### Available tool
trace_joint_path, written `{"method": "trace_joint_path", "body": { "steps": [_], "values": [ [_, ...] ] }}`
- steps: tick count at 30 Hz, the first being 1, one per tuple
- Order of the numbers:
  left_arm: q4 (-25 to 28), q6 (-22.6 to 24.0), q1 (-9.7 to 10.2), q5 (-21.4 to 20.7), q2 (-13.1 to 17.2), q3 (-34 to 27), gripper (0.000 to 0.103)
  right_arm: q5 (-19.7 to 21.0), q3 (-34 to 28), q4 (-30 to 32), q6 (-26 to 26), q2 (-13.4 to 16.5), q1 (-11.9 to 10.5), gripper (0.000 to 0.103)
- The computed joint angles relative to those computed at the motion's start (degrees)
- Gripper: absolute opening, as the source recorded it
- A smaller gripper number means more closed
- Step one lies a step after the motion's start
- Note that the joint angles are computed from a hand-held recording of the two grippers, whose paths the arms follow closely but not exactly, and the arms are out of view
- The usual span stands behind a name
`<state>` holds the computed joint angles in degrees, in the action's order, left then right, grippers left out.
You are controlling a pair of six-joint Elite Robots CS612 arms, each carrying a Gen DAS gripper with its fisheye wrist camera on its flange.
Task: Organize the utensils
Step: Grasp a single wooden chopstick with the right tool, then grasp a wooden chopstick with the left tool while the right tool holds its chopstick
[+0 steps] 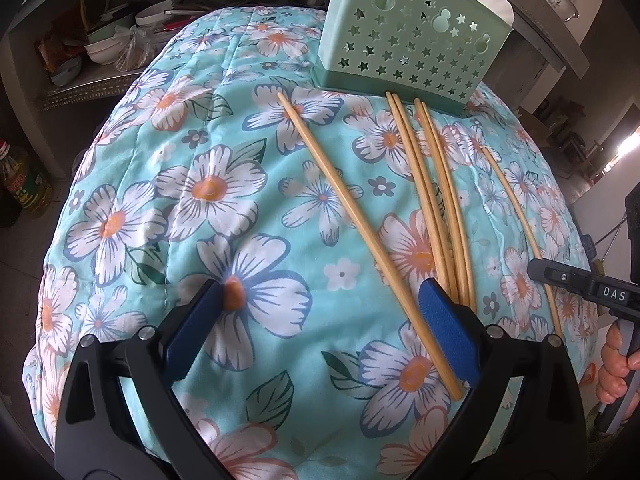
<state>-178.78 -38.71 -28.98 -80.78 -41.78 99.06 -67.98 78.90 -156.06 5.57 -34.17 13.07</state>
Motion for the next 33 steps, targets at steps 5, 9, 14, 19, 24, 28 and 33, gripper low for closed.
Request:
{"method": "trace_joint_path", "body": {
  "steps": [5,9,14,19,24,28,33],
  "values": [
    [1.7,0.3,-0.28,1.2,-0.2,-0.1,0.095,-1.7,-0.4,0.2,-2.2,-0.2,0.5,0.009],
    [2.7,0.1,-0.47,1.8,-0.3,-0.2,0.095,-3.8,-1.2,-1.7,-3.7,0.0,1.0,0.023],
    [4.0,-0.2,-0.71,2.5,-0.4,-0.4,0.095,-5.7,-2.7,-3.6,-5.0,0.7,1.2,0.024],
    [5.4,-0.2,-0.89,3.3,-0.5,-0.6,0.095,-6.3,-5.3,-4.6,-6.1,2.1,1.4,0.024],
    [5.0,-0.9,-0.70,2.6,-0.8,-0.4,0.095,-6.3,-8.2,-3.7,-5.6,3.9,1.4,0.024],
    [-1.0,0.5,-0.43,4.8,-1.6,1.2,0.095,-5.3,-8.8,-3.7,-5.9,4.2,1.2,0.024],
    [-6.7,4.9,0.62,6.3,-1.8,0.7,0.095,-3.9,-9.7,-3.2,-6.1,4.6,0.8,0.024]
  ]
}}
